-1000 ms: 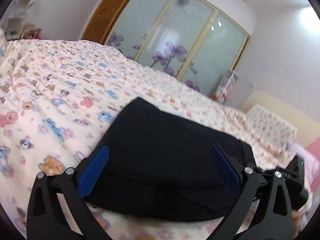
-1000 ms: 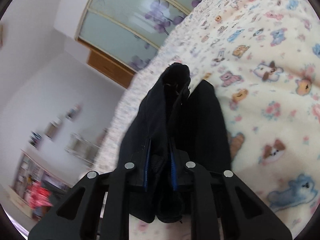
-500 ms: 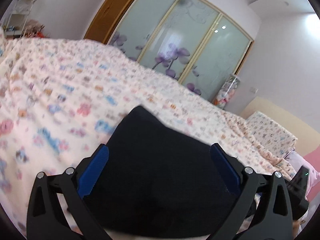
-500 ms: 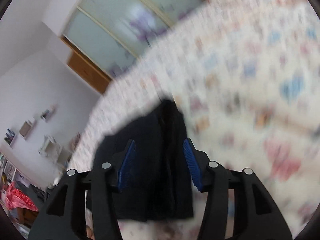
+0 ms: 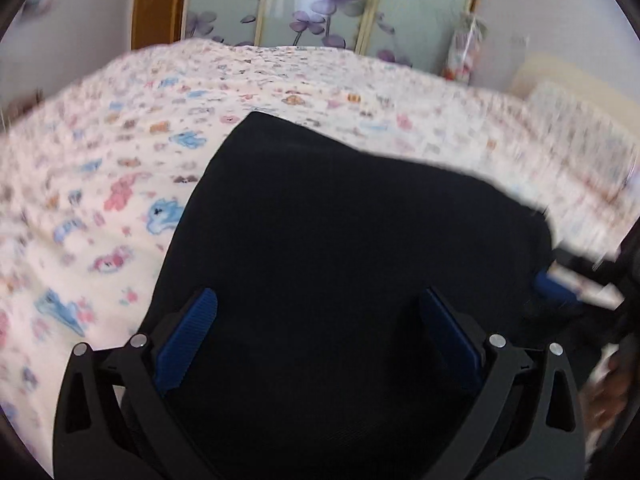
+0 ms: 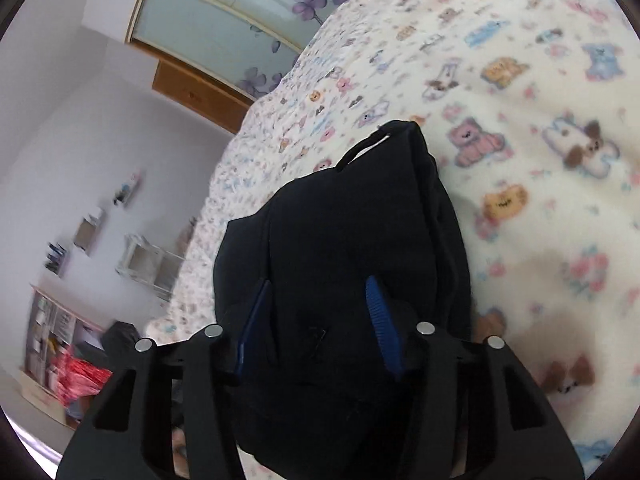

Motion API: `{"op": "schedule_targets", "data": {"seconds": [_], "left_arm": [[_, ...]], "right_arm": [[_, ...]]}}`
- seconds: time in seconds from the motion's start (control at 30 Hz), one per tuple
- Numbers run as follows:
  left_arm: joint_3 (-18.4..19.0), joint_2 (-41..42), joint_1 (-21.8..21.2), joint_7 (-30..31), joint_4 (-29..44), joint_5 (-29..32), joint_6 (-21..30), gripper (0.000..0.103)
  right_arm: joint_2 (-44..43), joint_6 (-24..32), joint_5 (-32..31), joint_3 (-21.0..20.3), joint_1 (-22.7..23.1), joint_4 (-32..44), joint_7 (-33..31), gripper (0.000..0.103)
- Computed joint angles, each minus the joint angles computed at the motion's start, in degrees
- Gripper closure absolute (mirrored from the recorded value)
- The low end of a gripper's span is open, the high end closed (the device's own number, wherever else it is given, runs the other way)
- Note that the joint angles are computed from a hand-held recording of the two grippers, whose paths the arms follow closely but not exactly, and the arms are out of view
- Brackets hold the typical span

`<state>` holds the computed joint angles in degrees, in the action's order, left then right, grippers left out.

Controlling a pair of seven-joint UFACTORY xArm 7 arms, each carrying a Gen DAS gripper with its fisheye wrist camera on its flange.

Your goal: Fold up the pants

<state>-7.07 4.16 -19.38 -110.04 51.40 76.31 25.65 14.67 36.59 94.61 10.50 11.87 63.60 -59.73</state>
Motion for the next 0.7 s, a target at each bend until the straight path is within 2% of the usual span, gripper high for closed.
{"op": "schedule_targets", "data": {"seconds": [0.03, 0.13, 0.2, 0.27, 0.37, 0.5, 0.6, 0.7], "left_arm": [[0.0, -0.1, 0.0, 0.3, -0.2, -0.2, 0.1, 0.002], [0.3, -1.2, 0.5, -5.5, -1.4, 4.7, -1.9, 0.002], [-0.1, -1.9, 0.6, -8.1, -2.2, 6.8, -1.7, 0.002], [-0.6, -2.3, 0.7, -7.9, -2.5, 6.3, -0.7, 0.002], [-2.4, -3.9, -0.7, -6.8, -3.1, 3.4, 6.0, 0.002], [-5.0, -5.9, -2.8, -4.2, -3.5, 0.5, 16.1, 0.002], [-6.2, -5.2, -4.3, 0.4, -2.5, -2.2, 22.2, 0.002], [-5.0, -3.3, -3.9, 4.7, -1.3, -6.4, 19.6, 0.002]], "right_arm": [[-0.2, -0.4, -0.4, 0.0, 0.2, -0.1, -0.4, 0.052], [-1.8, -2.1, 0.5, 0.2, 0.8, -1.5, -3.5, 0.050], [-3.6, -2.4, 0.9, 0.2, 1.1, -2.7, -3.5, 0.041], [-6.3, 0.5, 2.1, -0.4, 0.6, -4.6, -4.9, 0.039], [-7.7, 7.6, 2.5, -2.1, -0.8, -5.8, -8.0, 0.039], [-9.5, 17.4, -1.6, -3.8, -2.6, -7.0, -9.0, 0.036], [-10.0, 19.1, -6.2, -4.0, -2.7, -7.1, -8.5, 0.033], [-9.0, 14.8, -14.3, -3.3, -1.1, -6.0, -3.9, 0.030]]}}
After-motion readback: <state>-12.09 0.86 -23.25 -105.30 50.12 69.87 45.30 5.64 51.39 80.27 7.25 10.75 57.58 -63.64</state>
